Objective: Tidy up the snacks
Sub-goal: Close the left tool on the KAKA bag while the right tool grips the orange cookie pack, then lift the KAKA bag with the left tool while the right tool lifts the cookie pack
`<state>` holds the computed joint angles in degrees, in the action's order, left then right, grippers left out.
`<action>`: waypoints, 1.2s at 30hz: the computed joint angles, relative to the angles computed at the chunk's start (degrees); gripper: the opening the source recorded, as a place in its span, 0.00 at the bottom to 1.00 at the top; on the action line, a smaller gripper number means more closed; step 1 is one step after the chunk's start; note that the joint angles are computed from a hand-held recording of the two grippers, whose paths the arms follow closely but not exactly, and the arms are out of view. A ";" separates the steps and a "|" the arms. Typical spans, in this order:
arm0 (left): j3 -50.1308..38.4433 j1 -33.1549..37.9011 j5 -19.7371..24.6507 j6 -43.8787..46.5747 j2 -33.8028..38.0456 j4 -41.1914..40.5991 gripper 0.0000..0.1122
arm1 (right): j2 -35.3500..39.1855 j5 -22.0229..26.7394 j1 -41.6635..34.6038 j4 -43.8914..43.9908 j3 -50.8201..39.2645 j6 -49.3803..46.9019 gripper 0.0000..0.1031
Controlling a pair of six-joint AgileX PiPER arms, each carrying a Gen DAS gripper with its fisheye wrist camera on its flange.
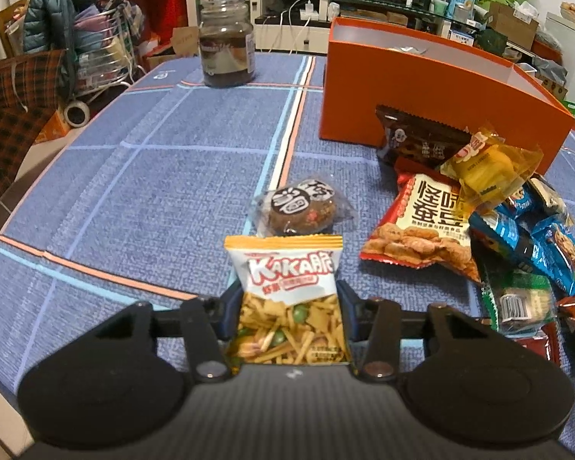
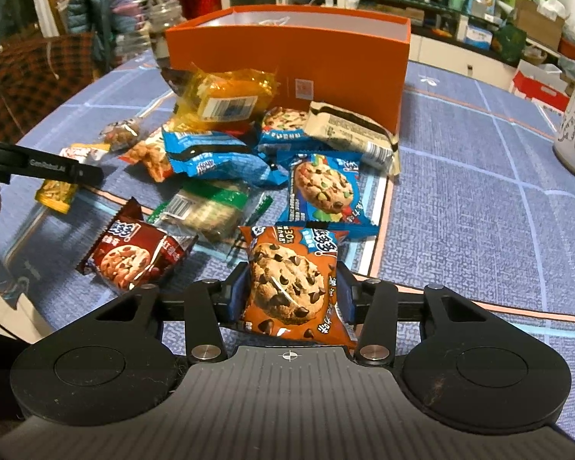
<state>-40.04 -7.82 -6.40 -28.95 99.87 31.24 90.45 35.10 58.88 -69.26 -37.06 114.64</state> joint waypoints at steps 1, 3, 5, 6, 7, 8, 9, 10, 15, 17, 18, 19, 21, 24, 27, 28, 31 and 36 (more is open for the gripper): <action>0.04 0.00 -0.02 0.04 -0.11 0.08 0.42 | -0.22 0.07 0.12 0.03 0.08 0.01 0.31; 0.14 0.05 0.03 -0.72 -0.53 1.17 0.42 | -0.56 -0.01 0.22 0.48 0.11 -0.56 0.31; 0.37 -0.05 -0.03 -0.22 -1.07 0.96 0.42 | -0.73 0.14 0.52 0.56 0.15 -0.58 0.31; 0.48 -0.16 -0.05 1.21 -1.30 -0.36 0.42 | -0.88 0.17 0.63 0.76 0.14 -0.78 0.31; 0.57 -0.27 -0.09 3.03 -1.45 -2.07 0.42 | -1.08 0.21 0.73 0.84 0.18 -0.83 0.31; 0.67 -0.37 -0.16 4.81 -1.59 -3.73 0.42 | -1.31 0.26 0.85 1.11 0.16 -1.11 0.31; 0.73 -0.39 -0.17 4.84 -1.71 -3.71 0.42 | -1.52 0.35 0.99 1.36 0.13 -1.40 0.31; 0.72 -0.35 -0.13 3.58 -1.81 -2.41 0.42 | -1.74 0.54 1.24 1.48 0.11 -1.50 0.31; 0.89 -0.05 -0.15 -0.14 -2.41 1.52 0.42 | -2.45 1.52 2.41 2.23 -0.31 -2.19 0.31; 1.18 -0.02 -0.37 0.95 -2.78 0.49 0.42 | -2.78 2.00 2.91 2.52 -0.42 -2.40 0.31; 1.32 0.00 -0.45 1.66 -2.99 -0.10 0.42 | -2.93 2.33 3.18 2.70 -0.47 -2.47 0.31; 1.43 -0.03 -0.46 2.27 -3.16 -0.71 0.42 | -3.11 2.63 3.43 2.81 -0.50 -2.58 0.31; 1.56 0.01 -0.47 1.85 -3.45 -0.17 0.42 | -3.72 3.27 4.01 3.05 -0.45 -2.70 0.31; 1.75 0.20 -0.61 0.30 -3.87 1.49 0.42 | -4.32 4.23 4.74 3.22 -0.63 -2.85 0.31; 1.87 0.42 -0.71 -1.12 -4.32 3.04 0.42 | -4.84 5.09 5.39 3.51 -0.78 -3.05 0.31; 1.91 0.48 -0.74 -1.76 -4.48 3.70 0.42 | -4.98 5.24 5.49 3.48 -0.80 -2.99 0.31; 1.92 0.51 -0.77 -2.02 -4.76 4.03 0.42 | -5.32 5.83 5.89 3.51 -0.82 -2.97 0.31; 1.83 0.52 -0.78 -2.26 -4.96 4.23 0.42 | -5.72 6.43 6.26 3.49 -1.09 -3.08 0.31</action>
<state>-38.21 -7.30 -7.18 -31.21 94.91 35.46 84.73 41.53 65.14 -65.77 -38.15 111.56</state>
